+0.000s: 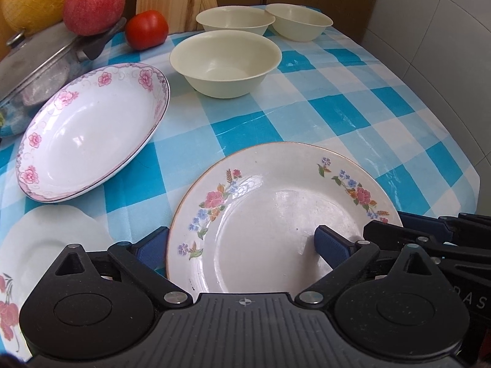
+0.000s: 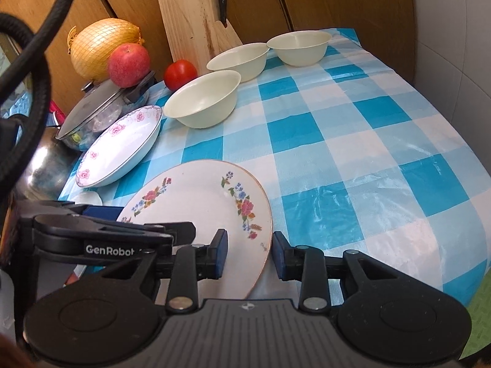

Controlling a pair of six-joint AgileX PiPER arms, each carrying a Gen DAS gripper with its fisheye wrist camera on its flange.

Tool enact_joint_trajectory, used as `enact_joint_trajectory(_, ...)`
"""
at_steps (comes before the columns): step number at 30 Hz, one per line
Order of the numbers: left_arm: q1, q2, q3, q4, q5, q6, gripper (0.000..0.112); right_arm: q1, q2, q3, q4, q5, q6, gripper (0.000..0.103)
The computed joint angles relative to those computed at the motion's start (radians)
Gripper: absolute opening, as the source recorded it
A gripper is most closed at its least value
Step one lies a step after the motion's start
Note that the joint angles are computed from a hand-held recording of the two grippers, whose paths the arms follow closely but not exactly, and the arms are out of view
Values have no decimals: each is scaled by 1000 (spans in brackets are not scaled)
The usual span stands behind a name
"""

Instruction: Organize plates and bowls

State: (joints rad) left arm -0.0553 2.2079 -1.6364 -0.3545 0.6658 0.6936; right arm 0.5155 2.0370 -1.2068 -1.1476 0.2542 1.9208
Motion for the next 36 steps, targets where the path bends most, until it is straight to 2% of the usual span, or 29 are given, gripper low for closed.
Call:
enact_joint_trajectory(3, -20, 14, -29, 37, -2, -69, 98, -35, 20, -51, 182, 9, -196, 25)
enact_joint_trajectory(7, -40, 35, -75, 61, 11, -110, 93, -62, 52, -116, 272, 60, -317, 25)
enact_joint_trajectory(8, -43, 33, -74, 62, 9, -105, 93, -64, 56, -123, 259, 70, -305, 23)
enact_joint_trajectory(10, -56, 11, -30, 79, -45, -88, 91, -64, 59, -125, 199, 87, -245, 21)
enact_joint_trajectory(12, -71, -17, 28, 119, -125, -86, 91, -48, 59, -132, 146, 137, -200, 21)
enact_joint_trajectory(14, -79, -26, 47, 170, -158, -130, 91, -24, 60, -136, 81, 195, -143, 21)
enact_joint_trajectory(18, -75, -20, 29, 220, -149, -192, 92, 14, 51, -128, -44, 247, -54, 21)
enact_joint_trajectory(25, -78, -45, 68, 295, -216, -260, 95, 82, 58, -142, -213, 356, 49, 23)
enact_joint_trajectory(36, -73, -26, 33, 327, -194, -313, 97, 118, 89, -200, -206, 358, -28, 28)
